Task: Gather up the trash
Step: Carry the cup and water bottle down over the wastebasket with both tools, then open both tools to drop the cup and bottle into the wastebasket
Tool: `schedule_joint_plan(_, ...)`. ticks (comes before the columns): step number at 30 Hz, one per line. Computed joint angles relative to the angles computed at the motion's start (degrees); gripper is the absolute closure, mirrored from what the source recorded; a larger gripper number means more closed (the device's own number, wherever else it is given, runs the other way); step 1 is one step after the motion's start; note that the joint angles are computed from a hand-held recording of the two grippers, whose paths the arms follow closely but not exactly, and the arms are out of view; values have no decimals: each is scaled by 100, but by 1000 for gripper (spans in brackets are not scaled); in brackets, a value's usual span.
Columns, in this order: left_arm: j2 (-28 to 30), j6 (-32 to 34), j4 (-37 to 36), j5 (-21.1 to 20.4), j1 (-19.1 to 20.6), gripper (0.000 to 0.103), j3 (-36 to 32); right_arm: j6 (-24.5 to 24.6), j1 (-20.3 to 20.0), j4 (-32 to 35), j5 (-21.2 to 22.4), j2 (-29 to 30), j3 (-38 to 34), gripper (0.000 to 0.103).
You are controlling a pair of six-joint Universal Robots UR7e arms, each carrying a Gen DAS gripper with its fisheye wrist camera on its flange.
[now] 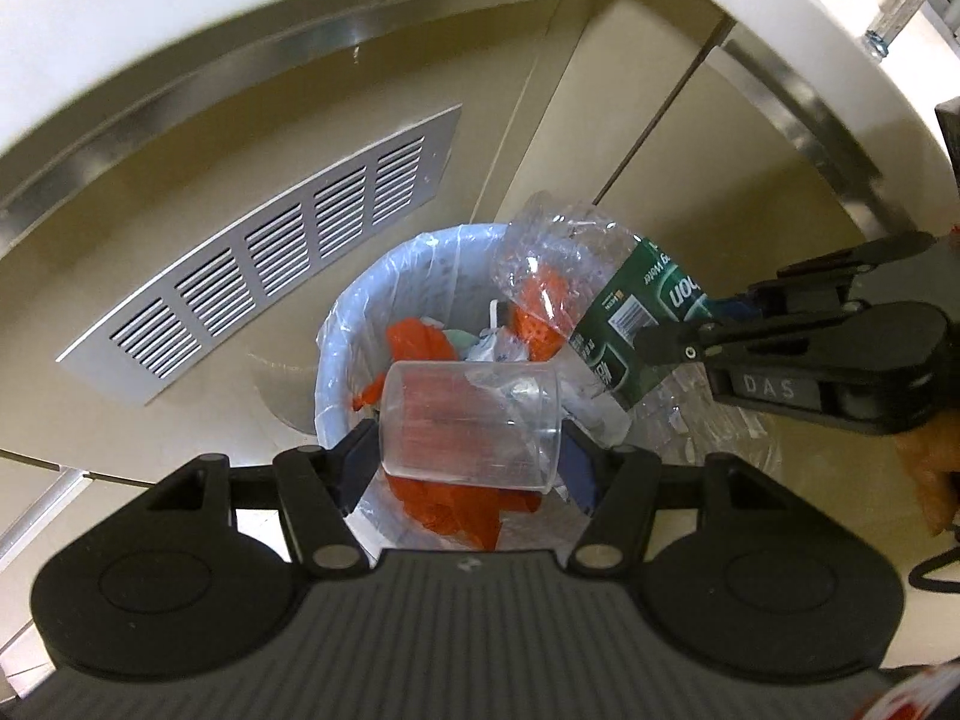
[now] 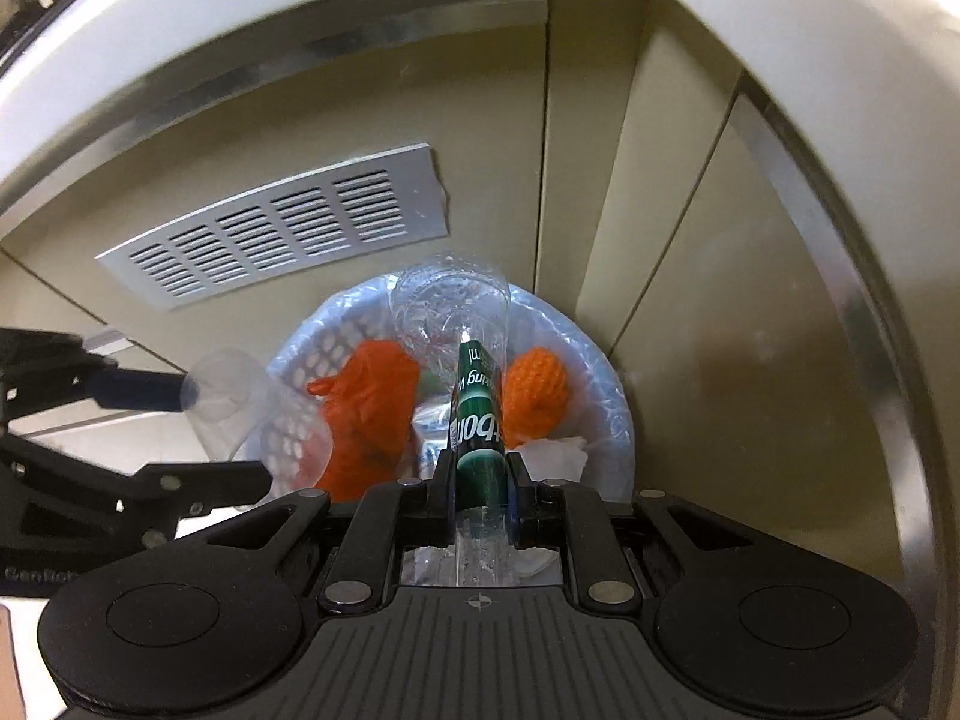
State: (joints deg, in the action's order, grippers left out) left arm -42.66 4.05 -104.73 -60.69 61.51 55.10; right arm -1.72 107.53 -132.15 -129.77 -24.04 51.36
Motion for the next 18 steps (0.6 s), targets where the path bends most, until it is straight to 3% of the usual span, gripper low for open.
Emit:
schedule_joint_plan(9, 184, 51, -176, 159, 97, 43, 25, 101, -215, 496, 144, 397, -569, 88)
schedule_joint_plan(18, 388, 146, -378, 219, 204, 43, 82, -38, -417, 481, 375, 579, -717, 88)
